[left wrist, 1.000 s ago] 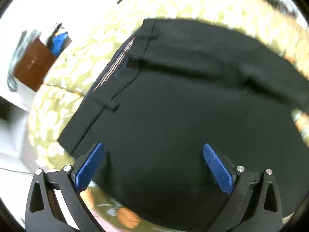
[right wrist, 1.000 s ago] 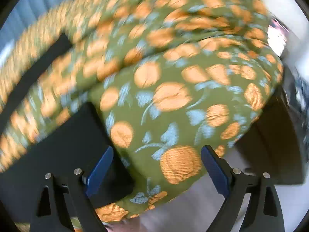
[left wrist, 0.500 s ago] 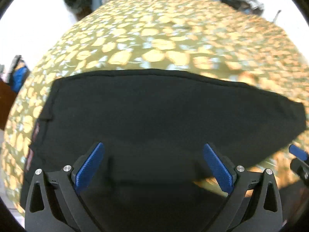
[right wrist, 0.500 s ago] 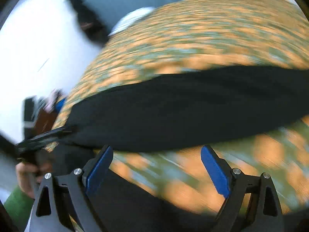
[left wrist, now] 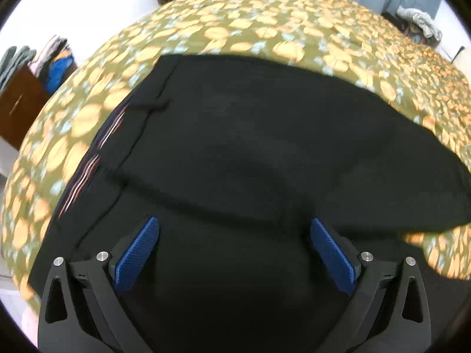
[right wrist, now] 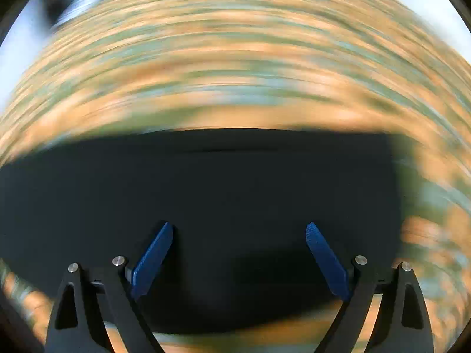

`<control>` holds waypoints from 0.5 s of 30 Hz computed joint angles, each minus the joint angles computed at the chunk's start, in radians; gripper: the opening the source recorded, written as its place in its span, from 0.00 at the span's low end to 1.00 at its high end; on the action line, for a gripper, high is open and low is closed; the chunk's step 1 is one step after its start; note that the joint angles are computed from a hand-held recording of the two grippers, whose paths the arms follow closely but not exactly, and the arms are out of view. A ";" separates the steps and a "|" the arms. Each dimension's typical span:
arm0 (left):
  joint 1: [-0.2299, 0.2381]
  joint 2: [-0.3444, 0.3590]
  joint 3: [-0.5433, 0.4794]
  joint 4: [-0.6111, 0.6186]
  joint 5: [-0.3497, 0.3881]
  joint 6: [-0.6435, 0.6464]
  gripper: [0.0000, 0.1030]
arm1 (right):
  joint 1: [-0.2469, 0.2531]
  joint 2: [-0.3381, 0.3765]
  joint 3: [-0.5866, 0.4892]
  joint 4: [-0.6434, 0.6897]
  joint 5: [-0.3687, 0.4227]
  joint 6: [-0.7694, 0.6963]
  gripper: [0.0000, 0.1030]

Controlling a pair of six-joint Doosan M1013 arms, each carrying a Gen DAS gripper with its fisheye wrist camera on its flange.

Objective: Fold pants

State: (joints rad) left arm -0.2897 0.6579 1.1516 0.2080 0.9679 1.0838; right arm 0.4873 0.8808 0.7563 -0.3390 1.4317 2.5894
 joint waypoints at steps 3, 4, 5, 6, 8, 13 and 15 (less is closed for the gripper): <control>-0.003 -0.024 0.042 0.043 0.026 -0.019 1.00 | -0.026 -0.136 0.199 -0.081 -0.174 0.141 0.89; -0.004 -0.034 0.056 0.044 0.029 -0.030 0.99 | -0.034 -0.164 0.238 -0.072 -0.258 0.142 0.89; -0.004 -0.040 0.066 0.042 0.036 -0.041 0.99 | -0.041 -0.173 0.251 -0.053 -0.315 0.130 0.89; -0.003 -0.045 0.072 0.037 0.042 -0.050 0.99 | -0.047 -0.169 0.246 -0.036 -0.344 0.116 0.89; -0.003 -0.054 0.084 0.032 0.054 -0.067 0.99 | -0.053 -0.162 0.236 -0.016 -0.353 0.102 0.89; -0.010 -0.075 0.101 0.032 0.092 -0.080 0.99 | -0.053 -0.122 0.222 -0.004 -0.332 0.155 0.16; -0.013 -0.088 0.113 0.033 0.088 -0.081 0.99 | -0.028 -0.176 0.302 -0.108 -0.435 0.220 0.07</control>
